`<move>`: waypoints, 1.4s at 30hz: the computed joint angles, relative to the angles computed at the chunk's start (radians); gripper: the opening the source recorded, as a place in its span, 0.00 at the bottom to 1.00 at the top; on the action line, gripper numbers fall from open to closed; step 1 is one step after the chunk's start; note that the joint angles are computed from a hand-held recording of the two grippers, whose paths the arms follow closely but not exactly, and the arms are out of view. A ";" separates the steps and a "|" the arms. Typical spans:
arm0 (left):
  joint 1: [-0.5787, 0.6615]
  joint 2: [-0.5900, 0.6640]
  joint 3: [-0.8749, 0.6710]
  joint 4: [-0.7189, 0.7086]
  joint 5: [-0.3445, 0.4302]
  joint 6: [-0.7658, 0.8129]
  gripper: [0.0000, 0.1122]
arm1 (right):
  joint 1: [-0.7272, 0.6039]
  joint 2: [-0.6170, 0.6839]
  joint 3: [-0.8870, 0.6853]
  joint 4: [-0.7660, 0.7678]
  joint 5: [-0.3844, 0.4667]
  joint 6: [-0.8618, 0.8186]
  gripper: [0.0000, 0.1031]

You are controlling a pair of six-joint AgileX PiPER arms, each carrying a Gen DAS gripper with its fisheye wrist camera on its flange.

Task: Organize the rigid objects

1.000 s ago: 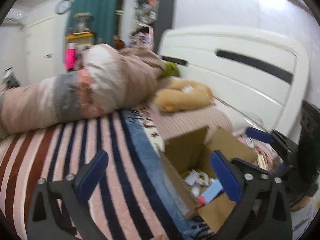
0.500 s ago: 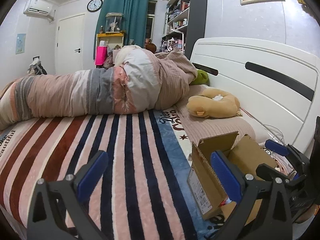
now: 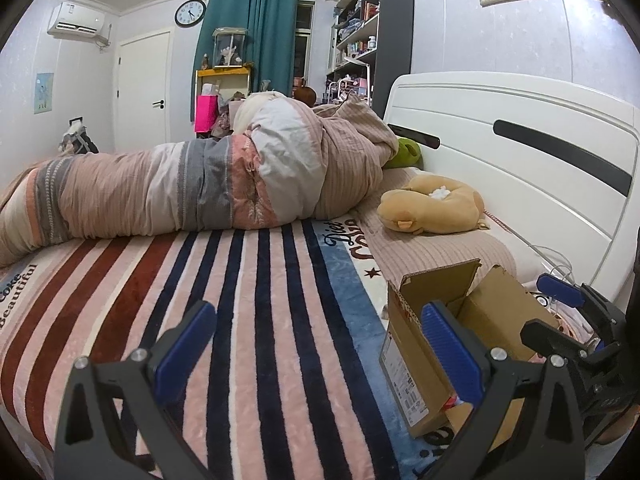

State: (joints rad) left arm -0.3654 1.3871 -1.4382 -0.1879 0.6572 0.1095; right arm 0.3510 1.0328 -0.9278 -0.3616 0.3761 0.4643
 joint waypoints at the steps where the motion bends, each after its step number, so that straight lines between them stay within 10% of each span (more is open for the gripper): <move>1: 0.002 0.000 0.000 -0.005 0.001 0.004 0.91 | 0.000 0.000 0.001 -0.002 -0.001 0.002 0.95; 42: 0.028 0.000 0.006 -0.004 0.001 0.025 0.91 | 0.101 0.007 -0.011 -0.210 0.059 0.243 0.95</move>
